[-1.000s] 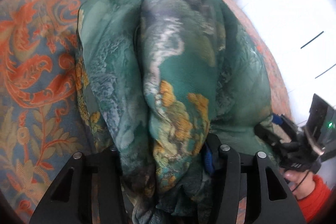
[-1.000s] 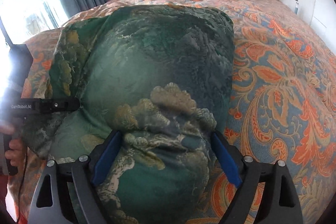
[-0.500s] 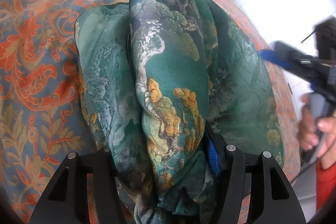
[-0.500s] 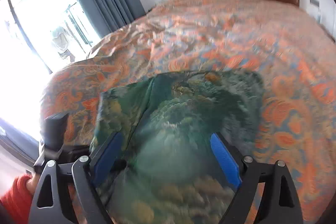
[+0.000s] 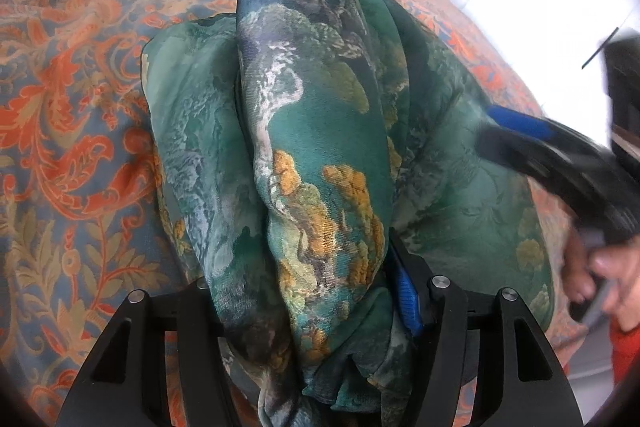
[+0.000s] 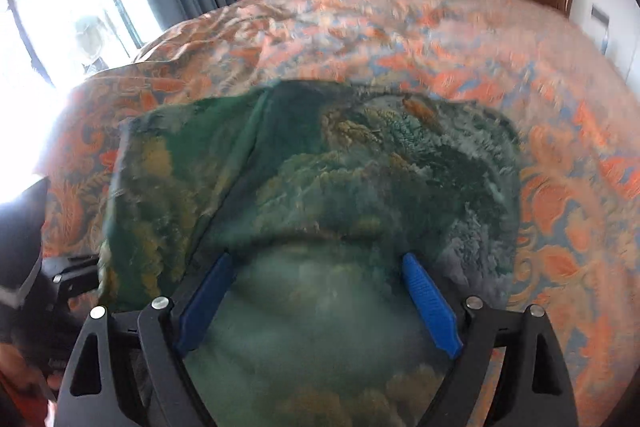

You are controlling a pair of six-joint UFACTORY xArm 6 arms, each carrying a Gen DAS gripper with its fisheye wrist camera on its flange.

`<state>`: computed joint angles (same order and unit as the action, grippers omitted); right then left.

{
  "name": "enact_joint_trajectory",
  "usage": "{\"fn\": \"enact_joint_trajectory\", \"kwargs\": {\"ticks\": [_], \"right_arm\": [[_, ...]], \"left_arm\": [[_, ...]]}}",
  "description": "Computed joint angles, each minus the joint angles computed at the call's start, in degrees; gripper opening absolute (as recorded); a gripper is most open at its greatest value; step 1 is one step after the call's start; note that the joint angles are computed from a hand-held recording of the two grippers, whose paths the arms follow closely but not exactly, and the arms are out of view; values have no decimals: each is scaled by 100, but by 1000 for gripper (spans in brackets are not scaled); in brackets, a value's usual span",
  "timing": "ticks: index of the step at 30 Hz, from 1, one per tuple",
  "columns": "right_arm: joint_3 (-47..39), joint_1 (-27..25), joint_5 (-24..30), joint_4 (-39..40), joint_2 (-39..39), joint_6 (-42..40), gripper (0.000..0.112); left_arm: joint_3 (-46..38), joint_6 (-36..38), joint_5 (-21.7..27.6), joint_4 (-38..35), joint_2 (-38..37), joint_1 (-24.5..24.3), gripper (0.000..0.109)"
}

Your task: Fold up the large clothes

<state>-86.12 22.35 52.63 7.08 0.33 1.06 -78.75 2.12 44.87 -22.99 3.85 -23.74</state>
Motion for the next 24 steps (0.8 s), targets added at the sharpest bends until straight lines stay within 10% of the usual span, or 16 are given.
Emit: {"fn": "enact_joint_trajectory", "kwargs": {"ticks": [10, 24], "right_arm": [[1973, 504, 217, -871, -2142, 19, 89], [2357, -611, 746, 369, -3444, -61, 89]], "left_arm": [[-65, -243, 1, -4, 24, -81, 69], [1027, 960, 337, -3016, -1673, 1139, 92]]}}
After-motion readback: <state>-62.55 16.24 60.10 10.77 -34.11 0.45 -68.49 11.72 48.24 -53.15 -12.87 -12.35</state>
